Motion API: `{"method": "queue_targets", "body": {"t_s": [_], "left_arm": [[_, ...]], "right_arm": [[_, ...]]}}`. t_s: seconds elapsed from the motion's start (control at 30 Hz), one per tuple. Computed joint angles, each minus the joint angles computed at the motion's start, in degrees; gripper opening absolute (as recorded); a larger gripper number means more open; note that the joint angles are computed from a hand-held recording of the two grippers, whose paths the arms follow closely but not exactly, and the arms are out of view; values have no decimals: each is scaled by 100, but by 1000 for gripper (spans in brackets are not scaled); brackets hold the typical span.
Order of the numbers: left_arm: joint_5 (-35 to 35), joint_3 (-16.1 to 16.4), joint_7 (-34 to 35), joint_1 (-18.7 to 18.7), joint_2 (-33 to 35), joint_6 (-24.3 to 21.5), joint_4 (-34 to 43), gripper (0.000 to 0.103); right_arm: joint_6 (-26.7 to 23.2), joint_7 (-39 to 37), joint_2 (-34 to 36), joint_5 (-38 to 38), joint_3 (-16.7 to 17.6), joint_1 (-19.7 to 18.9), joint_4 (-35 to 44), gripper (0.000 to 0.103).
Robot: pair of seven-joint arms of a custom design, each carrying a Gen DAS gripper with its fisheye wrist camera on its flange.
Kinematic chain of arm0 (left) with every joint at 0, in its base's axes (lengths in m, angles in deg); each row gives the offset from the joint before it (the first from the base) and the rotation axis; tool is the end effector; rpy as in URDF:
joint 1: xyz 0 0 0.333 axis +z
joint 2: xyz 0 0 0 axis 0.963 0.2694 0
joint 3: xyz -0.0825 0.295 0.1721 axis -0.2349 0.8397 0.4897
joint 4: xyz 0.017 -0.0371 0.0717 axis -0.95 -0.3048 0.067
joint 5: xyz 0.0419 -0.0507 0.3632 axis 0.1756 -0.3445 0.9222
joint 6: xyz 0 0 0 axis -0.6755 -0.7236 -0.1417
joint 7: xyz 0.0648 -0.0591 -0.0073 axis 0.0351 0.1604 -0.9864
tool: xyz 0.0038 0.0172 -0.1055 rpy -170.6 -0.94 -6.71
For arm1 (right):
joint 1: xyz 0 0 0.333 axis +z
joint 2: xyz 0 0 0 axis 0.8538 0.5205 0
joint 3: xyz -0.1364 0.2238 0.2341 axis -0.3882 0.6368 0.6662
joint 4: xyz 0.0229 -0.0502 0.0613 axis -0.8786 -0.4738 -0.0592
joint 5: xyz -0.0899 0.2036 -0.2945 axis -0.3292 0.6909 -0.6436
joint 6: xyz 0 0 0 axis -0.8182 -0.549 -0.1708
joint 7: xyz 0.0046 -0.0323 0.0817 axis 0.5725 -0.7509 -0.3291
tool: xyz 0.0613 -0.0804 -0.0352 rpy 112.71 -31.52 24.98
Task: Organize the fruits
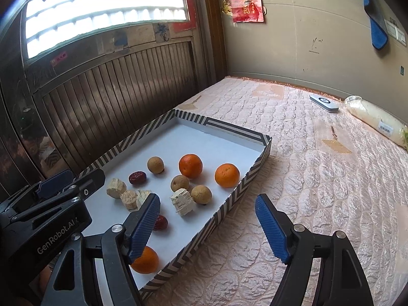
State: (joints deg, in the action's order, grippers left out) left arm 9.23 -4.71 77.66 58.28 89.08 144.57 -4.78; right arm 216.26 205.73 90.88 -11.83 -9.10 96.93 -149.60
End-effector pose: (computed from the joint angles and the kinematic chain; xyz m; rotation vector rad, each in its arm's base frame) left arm 0.6932 -0.2360 0.4936 -1.6768 1.7192 -0.7941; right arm 0.6878 0.4103 0.4819 -1.6291 1.6758 -0.6279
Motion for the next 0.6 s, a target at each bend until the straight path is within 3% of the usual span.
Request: {"method": "queue_targets", "body": {"t_s": [0.6], "left_arm": [[-243, -53, 222, 44, 96, -92, 127, 57]], "right_arm": [[-26, -160, 87, 197, 95, -86, 92, 75]]}}
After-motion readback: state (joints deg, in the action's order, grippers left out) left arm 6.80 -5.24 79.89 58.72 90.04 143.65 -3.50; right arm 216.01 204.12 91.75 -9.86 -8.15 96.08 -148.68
